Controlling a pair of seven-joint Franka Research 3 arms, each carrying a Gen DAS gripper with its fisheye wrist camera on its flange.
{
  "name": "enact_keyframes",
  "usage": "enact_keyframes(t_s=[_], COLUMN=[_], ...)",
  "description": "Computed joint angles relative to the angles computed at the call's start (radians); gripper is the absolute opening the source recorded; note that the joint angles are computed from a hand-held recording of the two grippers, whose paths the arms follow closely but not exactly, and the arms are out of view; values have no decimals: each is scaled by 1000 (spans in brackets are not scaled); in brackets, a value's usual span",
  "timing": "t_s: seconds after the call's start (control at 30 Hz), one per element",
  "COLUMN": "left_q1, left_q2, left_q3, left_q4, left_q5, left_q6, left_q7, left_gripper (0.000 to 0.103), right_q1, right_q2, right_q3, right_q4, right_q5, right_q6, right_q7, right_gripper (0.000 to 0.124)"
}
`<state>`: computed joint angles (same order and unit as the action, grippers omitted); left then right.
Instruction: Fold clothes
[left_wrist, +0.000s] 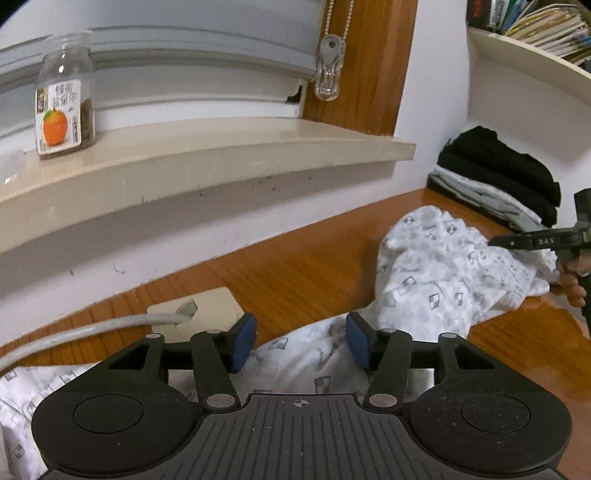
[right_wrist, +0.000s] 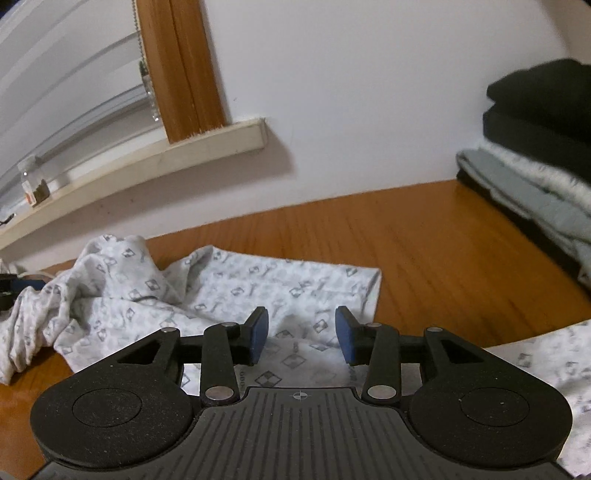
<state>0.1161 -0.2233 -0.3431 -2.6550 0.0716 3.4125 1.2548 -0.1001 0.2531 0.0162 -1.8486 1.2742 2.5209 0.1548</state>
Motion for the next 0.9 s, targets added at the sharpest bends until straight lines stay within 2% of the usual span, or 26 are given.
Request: enact_keyframes(t_s=[0.07,0.17,0.2,0.3,0.53,0.6,0.77,0.83,0.9], left_q1=[-12,23,55,205,435,472,487,541,620], left_q2=[2,3,0,-15,-66,-86,-100,-89,-66], left_q3=[16,-23,-59,-224,-449,-484,-497,-551,-631], left_q4=[-1,4,6,17,25,26,85,144,217], left_q5=[1,-25,-42,-88,-68,-58,-14,18,64], left_q6=[-2,-16,-24,-54,-91,-103,-161,-190,-217], left_q7=[-13,-13,-7,2,-94,-131,-204,-235,-268], left_gripper=[65,68,70,73,78,78,78,78,78], right_q1=[-8,-19,-17,-5,26,28,17,14,14], right_q2=[5,12,9,-4,-19,-20,-15,-14,-16], right_q3=[-3,-5,-3,4,5,5,0,-1,-1], right_q4=[6,17,12,-11,-35,-35,-23,-19,-21], right_q5=[-10,-16,-13,1,-27,-33,-50,-52,-51], right_q6=[-38,-82,-72,-22,37,39,-18,-33,-36], right_q7=[9,16,-5,-85,-137,-137,-119,-114,-110], right_gripper=[45,49,49,50,70,73,84,85,85])
